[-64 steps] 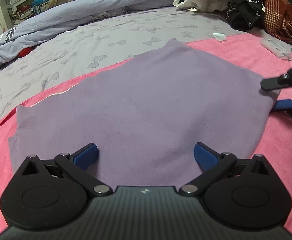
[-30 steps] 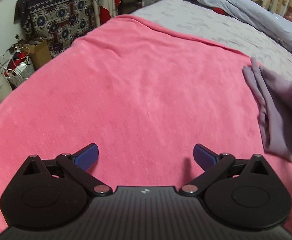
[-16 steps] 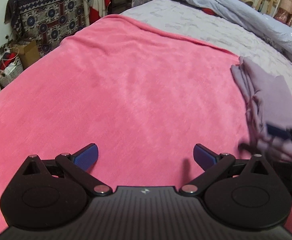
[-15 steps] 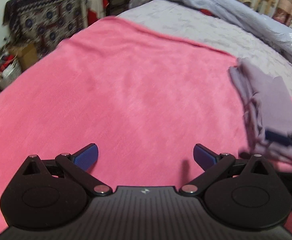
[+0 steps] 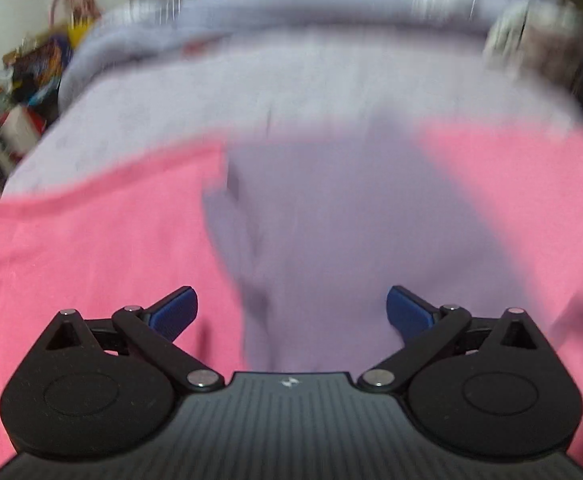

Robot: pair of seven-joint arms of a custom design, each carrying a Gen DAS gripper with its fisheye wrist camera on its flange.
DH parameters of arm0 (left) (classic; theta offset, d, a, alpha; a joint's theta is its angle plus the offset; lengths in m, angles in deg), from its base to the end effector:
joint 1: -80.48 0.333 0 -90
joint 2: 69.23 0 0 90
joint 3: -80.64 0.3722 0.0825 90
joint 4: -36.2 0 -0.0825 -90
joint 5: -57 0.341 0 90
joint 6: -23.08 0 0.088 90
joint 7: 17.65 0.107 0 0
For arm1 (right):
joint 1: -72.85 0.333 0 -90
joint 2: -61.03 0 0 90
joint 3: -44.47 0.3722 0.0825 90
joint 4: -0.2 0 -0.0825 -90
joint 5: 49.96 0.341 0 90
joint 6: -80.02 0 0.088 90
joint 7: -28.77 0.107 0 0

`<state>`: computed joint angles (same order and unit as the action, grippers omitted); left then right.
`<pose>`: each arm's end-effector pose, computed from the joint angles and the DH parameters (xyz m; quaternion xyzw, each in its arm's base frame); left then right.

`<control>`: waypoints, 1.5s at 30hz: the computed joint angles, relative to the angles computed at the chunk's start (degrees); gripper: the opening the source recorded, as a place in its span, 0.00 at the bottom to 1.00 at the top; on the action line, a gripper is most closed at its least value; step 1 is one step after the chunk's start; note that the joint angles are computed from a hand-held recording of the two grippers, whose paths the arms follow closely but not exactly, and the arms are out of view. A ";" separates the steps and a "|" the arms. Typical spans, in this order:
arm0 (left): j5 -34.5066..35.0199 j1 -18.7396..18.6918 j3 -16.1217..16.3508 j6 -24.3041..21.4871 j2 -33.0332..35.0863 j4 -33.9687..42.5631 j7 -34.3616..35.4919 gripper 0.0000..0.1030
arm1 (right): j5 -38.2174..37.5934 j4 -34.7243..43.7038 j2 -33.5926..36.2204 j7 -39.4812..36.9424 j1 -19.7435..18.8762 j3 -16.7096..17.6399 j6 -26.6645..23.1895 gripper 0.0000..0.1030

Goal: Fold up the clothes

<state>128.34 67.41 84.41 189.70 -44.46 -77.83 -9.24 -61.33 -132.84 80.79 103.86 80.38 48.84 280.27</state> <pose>0.5957 -0.1603 0.3522 -0.6933 0.6374 -0.1915 0.2764 0.5527 0.1367 0.3823 -0.8240 0.3992 -0.2884 0.2802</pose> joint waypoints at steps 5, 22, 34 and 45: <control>5.84 1.26 0.41 2.98 -6.43 -9.48 -13.08 1.00 | -4.34 2.32 2.53 3.75 -6.54 5.58 0.89 0.84; -13.24 5.02 -3.77 -14.63 15.11 26.22 19.62 1.00 | -15.36 4.93 9.52 13.38 -24.51 24.27 -5.75 0.99; -23.64 4.63 3.44 -10.23 10.48 22.82 17.98 0.91 | -16.59 5.25 10.90 12.81 -31.84 31.73 -8.75 1.00; -32.50 25.36 -26.89 6.19 7.81 4.75 50.25 0.96 | -10.58 4.18 10.67 5.18 -33.18 33.91 -11.32 1.00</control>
